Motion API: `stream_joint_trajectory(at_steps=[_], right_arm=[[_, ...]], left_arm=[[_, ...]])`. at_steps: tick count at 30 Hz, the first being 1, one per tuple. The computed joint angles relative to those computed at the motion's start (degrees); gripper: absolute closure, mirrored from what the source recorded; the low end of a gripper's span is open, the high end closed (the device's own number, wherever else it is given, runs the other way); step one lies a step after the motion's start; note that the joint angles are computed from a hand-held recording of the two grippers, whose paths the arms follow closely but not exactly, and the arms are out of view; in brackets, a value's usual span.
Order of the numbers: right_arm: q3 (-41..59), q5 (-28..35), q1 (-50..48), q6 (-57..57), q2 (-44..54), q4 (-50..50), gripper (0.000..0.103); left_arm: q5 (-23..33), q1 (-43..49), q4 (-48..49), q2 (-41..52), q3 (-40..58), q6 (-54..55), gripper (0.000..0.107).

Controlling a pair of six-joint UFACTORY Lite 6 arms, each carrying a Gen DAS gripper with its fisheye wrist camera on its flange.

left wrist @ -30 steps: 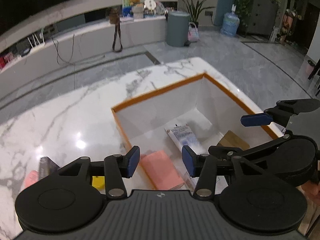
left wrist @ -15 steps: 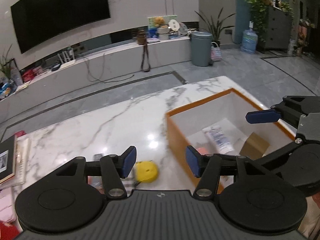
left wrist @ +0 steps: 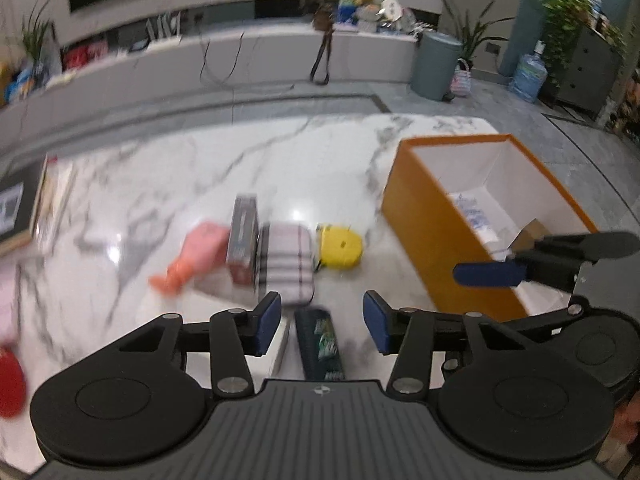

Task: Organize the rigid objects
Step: 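Move both grippers back to the table toward the dark green spray can, then close the right gripper on the dark green CLEAR bottle while the left nears the white box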

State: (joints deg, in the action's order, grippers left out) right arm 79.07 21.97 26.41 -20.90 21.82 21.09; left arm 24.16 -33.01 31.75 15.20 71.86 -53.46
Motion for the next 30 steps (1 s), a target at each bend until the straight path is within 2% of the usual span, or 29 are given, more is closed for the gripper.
stream_joint_trajectory(at_steps=[4, 9, 11, 18, 21, 23, 27, 30], right_arm=[[0.54, -0.18, 1.84, 2.44, 3.04, 1.05, 0.051], [4.24, 0.61, 3.96, 3.93, 8.25, 1.86, 0.051], [6.65, 1.36, 4.71, 4.67, 10.73, 1.57, 0.051], [15.03, 4.33, 6.88, 8.89, 18.86, -2.42, 0.047], [18.57, 5.71, 7.32, 10.64, 22.11, -4.81, 0.048], [21.14, 6.73, 7.52, 11.54, 24.28, -6.08, 0.049], [24.78, 8.03, 7.45, 10.40, 27.04, -5.49, 0.059], [27.06, 8.29, 7.70, 11.30, 28.51, -7.21, 0.060]], left_arm=[[-3.22, 3.35, -3.48, -1.76, -5.54, 2.67, 0.058], [-3.22, 6.75, -4.43, -0.43, -6.81, 1.39, 0.059], [-3.70, 8.38, -4.72, 0.28, -6.82, -0.29, 0.049], [-0.24, 9.33, -0.63, 7.28, -1.26, -8.85, 0.035], [-1.77, 9.69, 2.06, 9.14, -0.65, -12.42, 0.027], [0.30, 9.34, 3.56, 11.48, 1.65, -15.01, 0.025], [2.44, 10.00, 1.43, 15.80, 5.79, -14.64, 0.025], [3.88, 9.60, 2.56, 18.09, 7.92, -16.76, 0.021]])
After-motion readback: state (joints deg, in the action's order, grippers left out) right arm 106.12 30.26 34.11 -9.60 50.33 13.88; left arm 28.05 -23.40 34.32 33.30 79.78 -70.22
